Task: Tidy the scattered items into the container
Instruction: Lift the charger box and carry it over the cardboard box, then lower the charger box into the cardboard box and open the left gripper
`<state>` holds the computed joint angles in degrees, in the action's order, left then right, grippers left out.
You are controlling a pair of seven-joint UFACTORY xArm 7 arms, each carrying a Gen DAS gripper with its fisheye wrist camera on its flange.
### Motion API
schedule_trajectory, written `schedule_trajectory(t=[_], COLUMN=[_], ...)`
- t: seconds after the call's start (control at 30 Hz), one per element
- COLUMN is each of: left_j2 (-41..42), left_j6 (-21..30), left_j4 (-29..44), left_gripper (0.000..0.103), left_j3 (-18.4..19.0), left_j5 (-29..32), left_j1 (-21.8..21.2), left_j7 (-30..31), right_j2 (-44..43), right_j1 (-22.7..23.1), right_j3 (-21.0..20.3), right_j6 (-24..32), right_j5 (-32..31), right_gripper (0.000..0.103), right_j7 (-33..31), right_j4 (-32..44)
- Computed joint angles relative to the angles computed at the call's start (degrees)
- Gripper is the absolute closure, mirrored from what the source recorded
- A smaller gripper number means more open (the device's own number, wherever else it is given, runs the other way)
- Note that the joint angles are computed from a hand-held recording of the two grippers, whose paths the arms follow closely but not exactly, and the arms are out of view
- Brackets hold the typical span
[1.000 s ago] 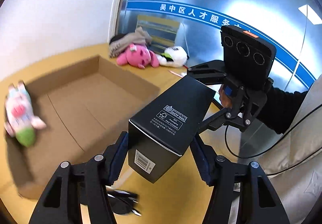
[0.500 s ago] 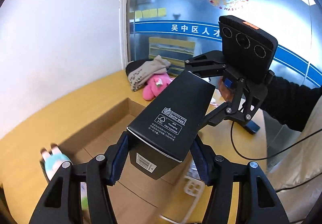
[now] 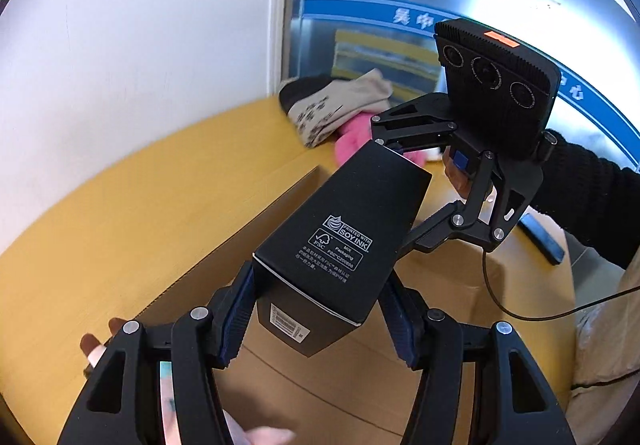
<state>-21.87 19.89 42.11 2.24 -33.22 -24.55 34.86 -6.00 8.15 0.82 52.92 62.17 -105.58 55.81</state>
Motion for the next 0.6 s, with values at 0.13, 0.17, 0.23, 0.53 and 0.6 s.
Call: schedule_trajectory(t=[0.13, 0.17, 0.23, 0.53, 0.6], left_j2=[6.9, 9.0, 11.7, 19.6, 20.3], left_j6=[2.7, 3.6, 4.7, 6.5, 7.3], left_j4=[3.9, 5.1, 6.2, 9.8, 10.5], left_gripper=[0.039, 0.039, 0.039, 0.039, 0.038], left_j3=[2.4, 2.3, 1.0, -5.3, -6.4], left_j5=[-3.0, -3.2, -1.9, 6.8, 12.5], left_j1=[1.0, 1.9, 4.0, 11.6, 12.4], left_j7=[4.5, 5.1, 4.8, -3.9, -9.2], right_j2=[8.9, 10.6, 14.2, 22.5, 23.2], right_j1=[-0.5, -0.9, -1.6, -2.6, -2.7], right_j3=[1.4, 2.0, 3.2, 8.0, 8.6], right_j6=[-0.7, -0.8, -1.5, -7.3, -8.7], right_j5=[-0.8, -1.1, -2.0, -8.3, -10.0], right_gripper=[0.05, 0.05, 0.05, 0.049, 0.048], right_j7=[0.7, 1.1, 1.8, 8.2, 10.3], right_j4=[5.8, 6.9, 8.7, 13.4, 13.9])
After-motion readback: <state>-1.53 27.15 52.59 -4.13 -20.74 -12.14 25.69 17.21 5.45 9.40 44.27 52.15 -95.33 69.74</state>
